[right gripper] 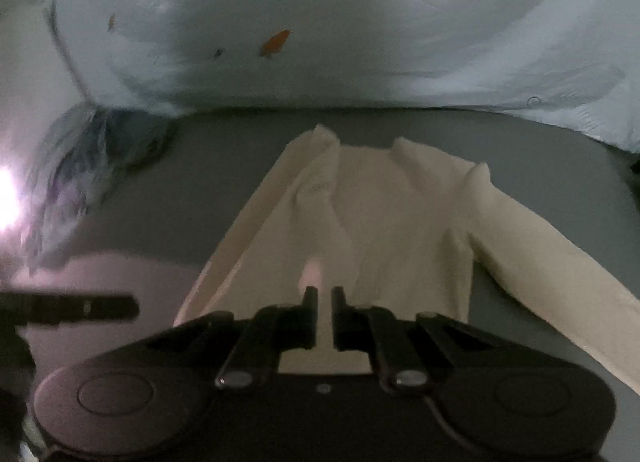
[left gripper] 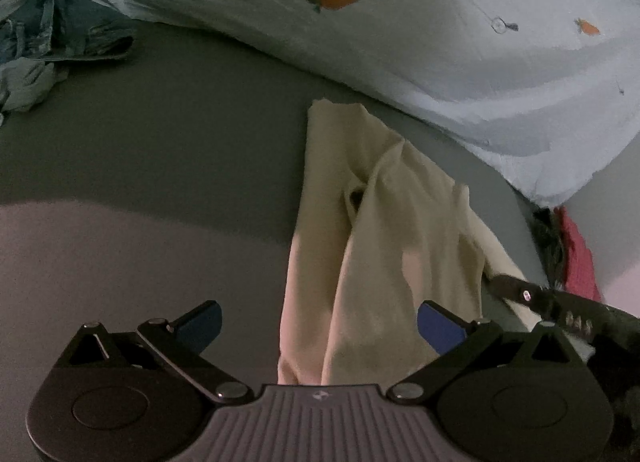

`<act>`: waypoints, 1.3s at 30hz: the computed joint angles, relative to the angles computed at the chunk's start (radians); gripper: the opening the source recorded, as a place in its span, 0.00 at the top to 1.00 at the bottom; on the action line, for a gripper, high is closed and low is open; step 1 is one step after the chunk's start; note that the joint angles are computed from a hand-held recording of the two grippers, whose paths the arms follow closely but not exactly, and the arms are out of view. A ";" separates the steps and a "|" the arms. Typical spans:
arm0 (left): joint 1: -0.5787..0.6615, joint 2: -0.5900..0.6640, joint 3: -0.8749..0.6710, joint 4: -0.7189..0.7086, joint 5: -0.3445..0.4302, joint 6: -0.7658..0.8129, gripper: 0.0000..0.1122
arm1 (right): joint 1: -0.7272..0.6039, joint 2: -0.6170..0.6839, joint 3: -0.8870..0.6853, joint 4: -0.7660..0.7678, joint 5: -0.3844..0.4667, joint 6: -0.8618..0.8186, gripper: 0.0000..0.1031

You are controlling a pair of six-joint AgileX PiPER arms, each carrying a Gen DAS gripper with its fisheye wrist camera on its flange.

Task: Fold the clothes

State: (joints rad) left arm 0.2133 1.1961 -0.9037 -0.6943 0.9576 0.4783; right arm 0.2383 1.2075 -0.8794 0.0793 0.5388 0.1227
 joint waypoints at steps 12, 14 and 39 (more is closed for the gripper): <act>0.069 0.260 -0.161 -0.056 -0.022 0.082 0.09 | -0.053 0.691 -0.569 0.174 -0.026 -0.044 0.77; 0.071 0.306 -0.196 -0.053 -0.019 0.076 0.09 | -0.019 0.763 -0.657 0.048 -0.010 0.063 0.94; -0.300 0.286 -0.251 0.141 -0.103 -0.126 0.08 | 0.004 0.281 -0.152 -0.660 -0.008 0.760 0.14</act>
State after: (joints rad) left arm -0.0870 1.4820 -1.1550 -0.5537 0.8546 0.3525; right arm 0.2422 1.4881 -1.0316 -0.5805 0.5312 0.8826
